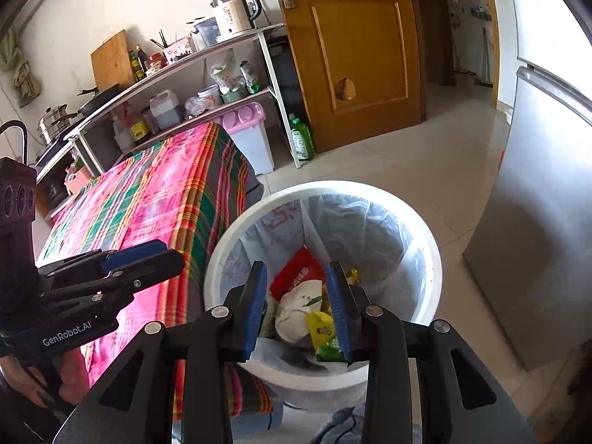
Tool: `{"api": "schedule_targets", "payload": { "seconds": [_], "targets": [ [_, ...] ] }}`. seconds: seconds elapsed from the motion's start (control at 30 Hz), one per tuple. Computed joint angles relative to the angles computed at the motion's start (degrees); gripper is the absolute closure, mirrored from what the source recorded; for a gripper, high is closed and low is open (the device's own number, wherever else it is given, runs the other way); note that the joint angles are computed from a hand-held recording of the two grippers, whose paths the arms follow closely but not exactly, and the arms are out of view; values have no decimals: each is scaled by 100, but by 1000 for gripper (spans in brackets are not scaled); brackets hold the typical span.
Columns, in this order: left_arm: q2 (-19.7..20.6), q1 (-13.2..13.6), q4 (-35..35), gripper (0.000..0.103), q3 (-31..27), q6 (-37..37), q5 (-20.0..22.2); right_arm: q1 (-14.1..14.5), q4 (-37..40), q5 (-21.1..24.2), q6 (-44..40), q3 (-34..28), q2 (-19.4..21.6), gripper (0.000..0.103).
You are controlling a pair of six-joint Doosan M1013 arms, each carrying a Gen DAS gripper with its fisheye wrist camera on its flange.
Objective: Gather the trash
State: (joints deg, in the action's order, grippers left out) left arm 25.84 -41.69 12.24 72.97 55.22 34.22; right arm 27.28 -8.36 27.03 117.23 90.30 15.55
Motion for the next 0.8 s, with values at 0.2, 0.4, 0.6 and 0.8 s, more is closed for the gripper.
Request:
{"api": "schedule_targets", "payload": {
  "seconds": [0.2,0.4,0.6,0.8],
  "targets": [
    [-296,-78,502,66,341,-429,-199,165,-304,-75,248,97,-156,68],
    [-584,-170,1124,59,696,-972,-330,370,-794,-150,630,240,-341,68],
    [-828,-256,1685,56,1013,-1481,-400,571,-1307,-210,1042,387,-479,67],
    [-1033,-389,2369,53,1308,-2089,-374,726,-1632,-227,1357,531,-586,66]
  ]
}}
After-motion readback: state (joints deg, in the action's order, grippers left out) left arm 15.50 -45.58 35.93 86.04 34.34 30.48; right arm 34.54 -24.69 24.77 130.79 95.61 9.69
